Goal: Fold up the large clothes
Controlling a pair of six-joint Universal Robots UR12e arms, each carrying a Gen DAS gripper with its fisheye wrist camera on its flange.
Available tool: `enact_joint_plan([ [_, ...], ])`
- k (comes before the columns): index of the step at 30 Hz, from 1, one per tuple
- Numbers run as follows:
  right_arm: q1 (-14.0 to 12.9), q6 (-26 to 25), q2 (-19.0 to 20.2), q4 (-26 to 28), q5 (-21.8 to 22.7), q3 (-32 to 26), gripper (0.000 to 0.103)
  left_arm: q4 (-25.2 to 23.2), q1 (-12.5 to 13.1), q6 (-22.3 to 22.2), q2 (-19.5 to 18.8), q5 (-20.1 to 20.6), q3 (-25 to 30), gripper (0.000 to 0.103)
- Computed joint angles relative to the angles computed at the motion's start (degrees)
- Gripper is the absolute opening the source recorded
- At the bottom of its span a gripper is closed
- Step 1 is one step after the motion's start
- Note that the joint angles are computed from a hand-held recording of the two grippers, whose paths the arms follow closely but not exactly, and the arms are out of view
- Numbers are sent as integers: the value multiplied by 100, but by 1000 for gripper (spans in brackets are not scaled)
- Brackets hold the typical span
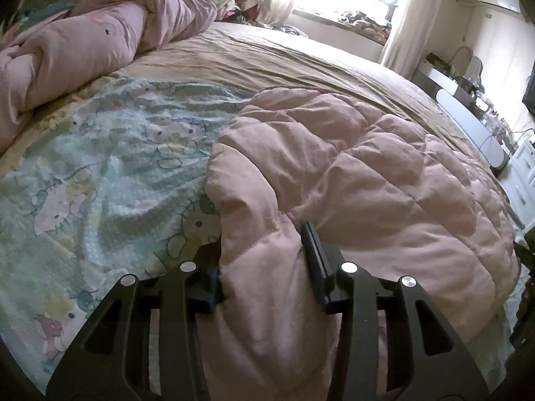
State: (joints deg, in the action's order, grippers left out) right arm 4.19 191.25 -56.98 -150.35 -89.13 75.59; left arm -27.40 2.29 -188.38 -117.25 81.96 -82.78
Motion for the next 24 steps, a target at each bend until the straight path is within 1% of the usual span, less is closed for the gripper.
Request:
enact_joint_plan([
  [4,-8,-54,4,-15,5,43,32,57,-5,23,-1,16,-42,35],
  [9,-28,44,6,98,44,5,34,51,-6,11,-2,9,-42,36],
  [14,-4,-104,-19,252,-66,-16,42,105,-24,-51,58,52,-120,38],
  [15,-1,-133,-34,238,-89,-1,43,113,-34,-71,78,103,-143,41],
  [16,-5,-176,-55,208,-108,23,47,74,-32,-72,86,146,-136,47],
  [17,-8,-191,-72,199,-121,39,51,57,-33,-92,106,187,-149,49],
  [18,-17,-196,-102,169,-109,71,54,47,-17,-105,123,182,-154,54],
  [19,-30,-201,-138,133,-56,110,64,38,-7,-112,144,175,-166,58],
  [20,-36,-208,-164,127,-40,135,82,12,-3,-104,171,190,-179,61],
  [21,-31,-204,-199,127,-111,168,91,-8,1,-95,193,222,-186,66],
  [22,-40,-197,-240,61,-111,230,93,-15,4,-92,214,239,-195,69],
  [23,-59,-204,-281,7,-37,293,93,-9,13,-88,248,222,-220,71],
  [24,-71,-215,-310,4,9,323,93,24,17,-85,272,221,-240,77],
])
